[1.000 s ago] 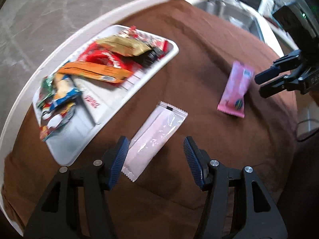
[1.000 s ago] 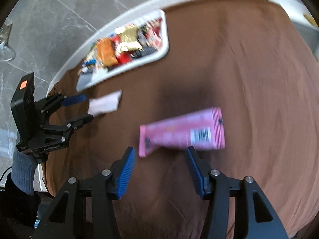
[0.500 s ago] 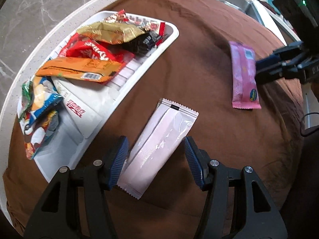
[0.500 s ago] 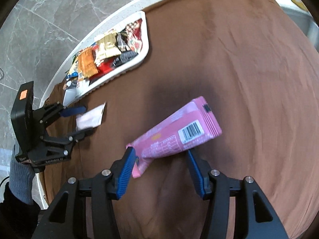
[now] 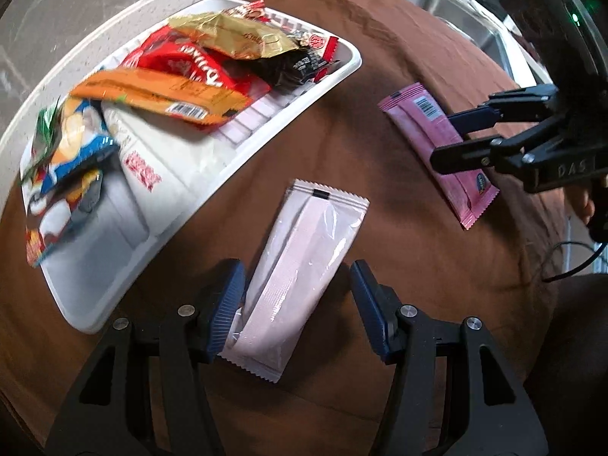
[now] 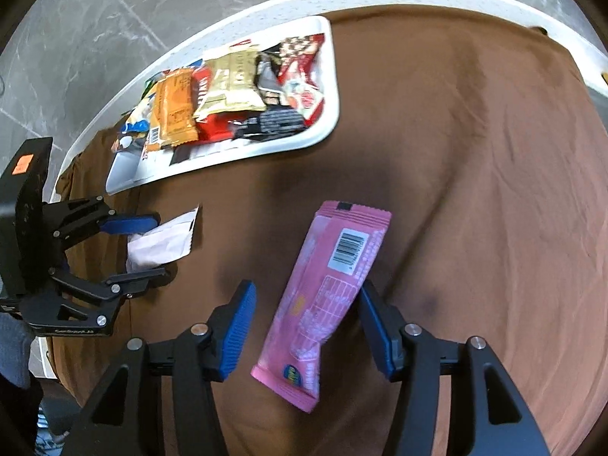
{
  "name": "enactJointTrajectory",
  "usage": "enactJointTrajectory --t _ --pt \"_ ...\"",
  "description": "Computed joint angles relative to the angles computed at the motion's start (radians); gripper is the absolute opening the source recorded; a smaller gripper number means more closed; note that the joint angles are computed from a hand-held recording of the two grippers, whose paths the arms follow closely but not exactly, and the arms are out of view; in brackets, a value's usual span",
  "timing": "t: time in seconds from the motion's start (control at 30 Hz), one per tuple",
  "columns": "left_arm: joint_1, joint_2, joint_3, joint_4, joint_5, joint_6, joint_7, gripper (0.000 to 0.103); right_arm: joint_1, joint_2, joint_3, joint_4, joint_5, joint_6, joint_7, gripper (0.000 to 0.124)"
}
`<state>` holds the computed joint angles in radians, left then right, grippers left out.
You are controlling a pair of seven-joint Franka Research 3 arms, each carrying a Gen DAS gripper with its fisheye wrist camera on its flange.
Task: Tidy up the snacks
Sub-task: 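Grasp the white long wrapper with the left tool while the right tool grasps the pink Pororo bar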
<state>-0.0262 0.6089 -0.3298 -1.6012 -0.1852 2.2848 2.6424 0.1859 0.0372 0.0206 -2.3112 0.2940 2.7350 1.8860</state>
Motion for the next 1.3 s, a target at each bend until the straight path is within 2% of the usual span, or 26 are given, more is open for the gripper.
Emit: enactJointTrajectory --t 0.17,0.27,0.43,0.53,0.63,0.7,0.77,0.8,0.9,0.97,1.1,1.2,1.3 --pt "0.021 -0.045 -0.004 -0.051 -0.033 -0.036 -0.008 0.055 0.01 0.008 -0.001 0.012 -0.086 -0.016 0.028 0.058" --pt "0.028 -0.08 -0.003 -0.103 -0.057 0.001 0.001 0.055 0.017 0.013 -0.003 0.019 -0.162 -0.026 0.057 0.059" --pt "-0.003 -0.066 0.019 -0.096 -0.039 0.052 -0.078 0.055 0.035 0.025 -0.007 0.04 -0.321 -0.058 0.14 0.059" --pt "-0.002 -0.071 0.01 -0.109 -0.035 0.075 -0.086 0.055 0.048 0.034 -0.007 0.054 -0.4 -0.076 0.185 0.059" --pt "-0.001 -0.083 0.003 -0.141 -0.024 0.119 -0.072 0.055 0.062 0.036 -0.012 0.062 -0.506 -0.1 0.247 0.05" --pt "0.001 -0.091 -0.005 -0.164 -0.014 0.155 -0.048 0.055 0.063 0.033 -0.01 0.056 -0.527 -0.091 0.252 0.038" --pt "0.012 -0.108 -0.017 -0.199 -0.021 0.19 -0.02 0.044 0.064 0.031 -0.01 0.055 -0.551 -0.092 0.266 0.033" --pt "0.018 -0.111 -0.022 -0.203 -0.028 0.188 -0.011 0.034 0.065 0.029 -0.01 0.052 -0.569 -0.09 0.277 0.031" --pt "0.022 -0.106 -0.025 -0.183 -0.051 0.151 -0.019 0.028 0.057 0.019 -0.008 0.037 -0.545 -0.065 0.263 0.026" --pt "0.03 -0.1 -0.026 -0.172 -0.073 0.128 -0.026 0.027 0.05 0.011 -0.005 0.027 -0.511 -0.05 0.239 0.025" --pt "0.04 -0.098 -0.025 -0.16 -0.109 0.104 -0.035 0.025 0.028 -0.03 -0.001 -0.027 -0.369 0.009 0.14 0.025" --pt "0.049 -0.101 -0.018 -0.152 -0.124 0.077 -0.035 0.024 0.021 -0.041 0.005 -0.03 -0.315 0.012 0.115 0.025" --pt "0.056 -0.099 -0.018 -0.14 -0.149 0.057 -0.03 0.024 0.017 -0.061 0.007 -0.043 -0.206 0.026 0.054 0.025"
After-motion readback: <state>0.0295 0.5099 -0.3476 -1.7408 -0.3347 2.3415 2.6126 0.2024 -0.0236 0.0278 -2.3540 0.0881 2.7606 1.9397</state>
